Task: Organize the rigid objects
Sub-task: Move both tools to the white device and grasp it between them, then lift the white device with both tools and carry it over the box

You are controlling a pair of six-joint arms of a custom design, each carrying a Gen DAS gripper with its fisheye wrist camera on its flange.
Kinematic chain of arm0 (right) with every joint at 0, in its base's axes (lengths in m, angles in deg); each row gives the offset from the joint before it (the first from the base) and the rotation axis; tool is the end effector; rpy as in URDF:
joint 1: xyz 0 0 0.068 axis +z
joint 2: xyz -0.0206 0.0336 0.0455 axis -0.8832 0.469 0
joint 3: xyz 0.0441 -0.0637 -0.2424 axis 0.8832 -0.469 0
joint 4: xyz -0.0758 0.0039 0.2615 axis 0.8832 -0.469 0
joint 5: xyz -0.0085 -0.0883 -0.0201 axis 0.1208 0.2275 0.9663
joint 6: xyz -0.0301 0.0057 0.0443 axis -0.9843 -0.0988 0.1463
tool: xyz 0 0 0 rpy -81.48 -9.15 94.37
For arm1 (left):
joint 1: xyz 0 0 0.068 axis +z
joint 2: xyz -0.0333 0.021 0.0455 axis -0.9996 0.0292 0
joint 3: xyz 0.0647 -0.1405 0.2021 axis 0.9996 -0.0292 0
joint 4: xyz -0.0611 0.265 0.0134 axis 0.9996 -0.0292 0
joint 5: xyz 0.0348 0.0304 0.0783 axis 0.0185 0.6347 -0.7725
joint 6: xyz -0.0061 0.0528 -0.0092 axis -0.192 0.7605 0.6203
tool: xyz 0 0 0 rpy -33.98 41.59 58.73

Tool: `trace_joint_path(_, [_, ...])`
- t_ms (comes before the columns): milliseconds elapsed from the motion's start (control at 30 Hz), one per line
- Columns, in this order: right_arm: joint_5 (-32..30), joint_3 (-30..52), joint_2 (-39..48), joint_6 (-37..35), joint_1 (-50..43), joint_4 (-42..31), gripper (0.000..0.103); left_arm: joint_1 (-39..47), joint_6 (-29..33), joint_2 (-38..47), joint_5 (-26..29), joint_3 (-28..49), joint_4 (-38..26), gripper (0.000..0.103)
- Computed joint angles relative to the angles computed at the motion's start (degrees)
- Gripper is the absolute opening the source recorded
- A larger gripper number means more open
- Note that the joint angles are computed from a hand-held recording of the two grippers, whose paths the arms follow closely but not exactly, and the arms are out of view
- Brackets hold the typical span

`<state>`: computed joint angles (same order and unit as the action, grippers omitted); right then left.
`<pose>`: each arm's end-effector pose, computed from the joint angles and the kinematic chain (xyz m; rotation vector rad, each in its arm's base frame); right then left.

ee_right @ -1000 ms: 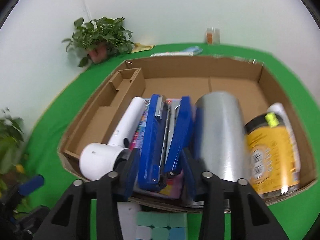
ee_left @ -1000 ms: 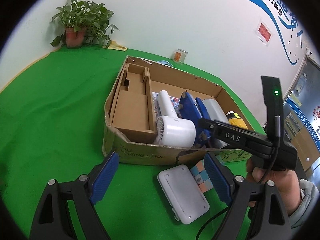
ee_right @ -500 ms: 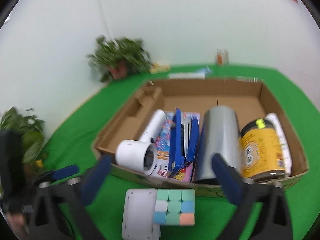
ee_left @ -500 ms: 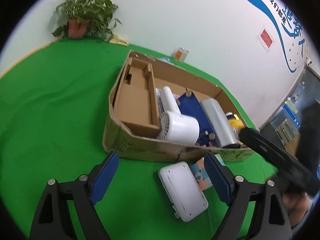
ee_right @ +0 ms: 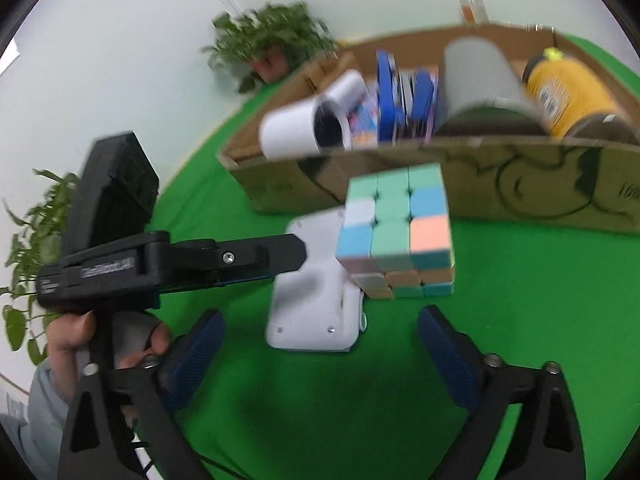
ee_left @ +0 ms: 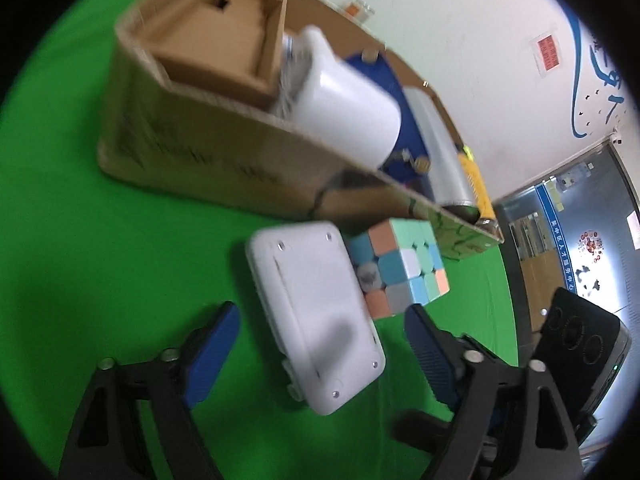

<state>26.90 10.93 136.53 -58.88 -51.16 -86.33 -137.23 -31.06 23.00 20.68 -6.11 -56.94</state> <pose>0.1759 0.0511 0.1110 -0.2674 2.3774 0.7611 0.1821 -0.2165 0.1580 -0.0243 2.6214 -0.9304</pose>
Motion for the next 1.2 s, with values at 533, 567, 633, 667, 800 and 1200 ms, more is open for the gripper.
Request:
trace_joint_path(533, [2.6, -6.8, -17.0, 0.2, 11.2, -14.3, 0.073, -12.9, -8.9, -6.1, -6.0, -4.3, -3.4, 0.048])
trace_joint_path(567, [2.2, -7.0, -17.5, 0.3, 10.0, -14.5, 0.074, -13.2, -9.8, -6.4, -6.1, -4.8, -2.8, 0.047])
trace_joint_path(633, [3.0, -6.3, -16.4, 0.3, 10.1, -14.1, 0.074, -13.4, -10.8, -6.3, -6.7, -5.2, -1.9, 0.047])
trace_joint_path(667, [4.7, -5.8, -15.5, 0.4, 11.4, -13.7, 0.075, -13.1, -10.7, -5.9, -6.7, -4.9, -2.0, 0.044])
trace_joint_path(800, [12.5, -3.9, -12.2, 5.1, 18.7, -11.0, 0.077, -12.1, -10.6, -5.7, -6.4, -5.0, -2.4, 0.035])
trace_joint_path(1200, [24.8, -6.0, -23.9, 9.7, 26.2, -15.5, 0.066, -16.5, -8.5, -6.1, -14.8, 0.7, -7.0, 0.028])
